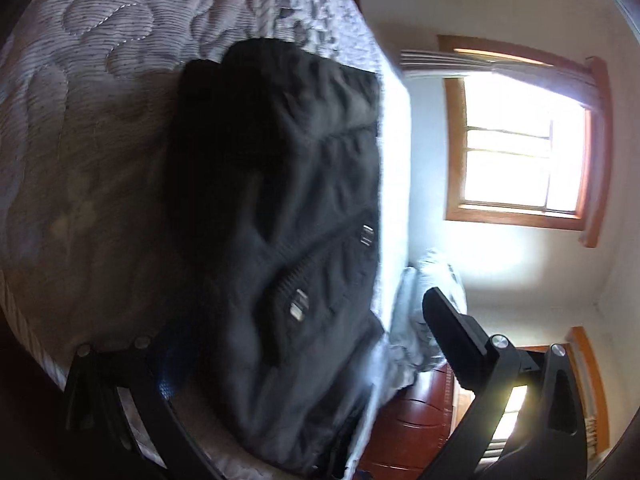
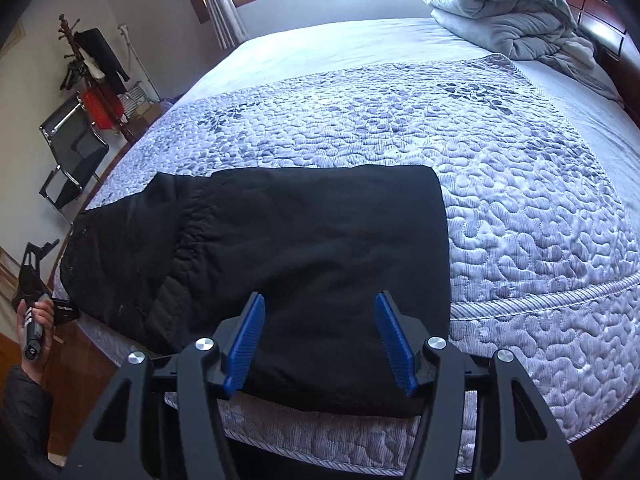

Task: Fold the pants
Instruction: 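Open the right tool and withdraw both tools from the folded pants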

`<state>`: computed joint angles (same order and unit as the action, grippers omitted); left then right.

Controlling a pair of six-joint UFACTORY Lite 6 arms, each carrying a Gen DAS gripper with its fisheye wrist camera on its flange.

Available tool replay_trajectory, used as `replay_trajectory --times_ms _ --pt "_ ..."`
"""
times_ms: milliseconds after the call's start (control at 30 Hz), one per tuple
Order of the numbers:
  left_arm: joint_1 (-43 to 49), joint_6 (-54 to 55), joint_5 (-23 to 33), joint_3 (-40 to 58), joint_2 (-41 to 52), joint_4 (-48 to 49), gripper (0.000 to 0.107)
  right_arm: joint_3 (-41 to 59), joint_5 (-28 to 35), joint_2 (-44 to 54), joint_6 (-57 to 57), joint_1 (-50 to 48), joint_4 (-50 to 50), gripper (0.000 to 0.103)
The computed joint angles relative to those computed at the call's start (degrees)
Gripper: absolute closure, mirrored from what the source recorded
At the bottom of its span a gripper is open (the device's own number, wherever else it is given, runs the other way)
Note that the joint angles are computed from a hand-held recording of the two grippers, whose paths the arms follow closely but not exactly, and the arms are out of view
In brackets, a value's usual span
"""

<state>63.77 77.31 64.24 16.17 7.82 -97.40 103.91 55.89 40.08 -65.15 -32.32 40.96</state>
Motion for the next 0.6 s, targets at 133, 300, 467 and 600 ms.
replay_trajectory --times_ms 133,300,467,600 --pt "-5.01 -7.88 -5.11 7.1 3.18 3.09 0.007 -0.72 -0.32 -0.66 -0.25 0.52 0.0 0.04" --pt "-6.51 -13.55 -5.83 12.83 7.05 7.77 0.007 -1.93 -1.28 -1.02 -0.26 1.2 -0.24 0.039" --pt "-4.79 -15.18 -2.19 14.12 9.79 6.48 0.007 -4.12 -2.84 -1.99 -1.17 2.08 -0.8 0.039" --pt "-4.95 -7.83 4.55 10.36 6.76 0.28 0.007 -4.31 -3.03 -2.06 -1.11 2.32 -1.09 0.039"
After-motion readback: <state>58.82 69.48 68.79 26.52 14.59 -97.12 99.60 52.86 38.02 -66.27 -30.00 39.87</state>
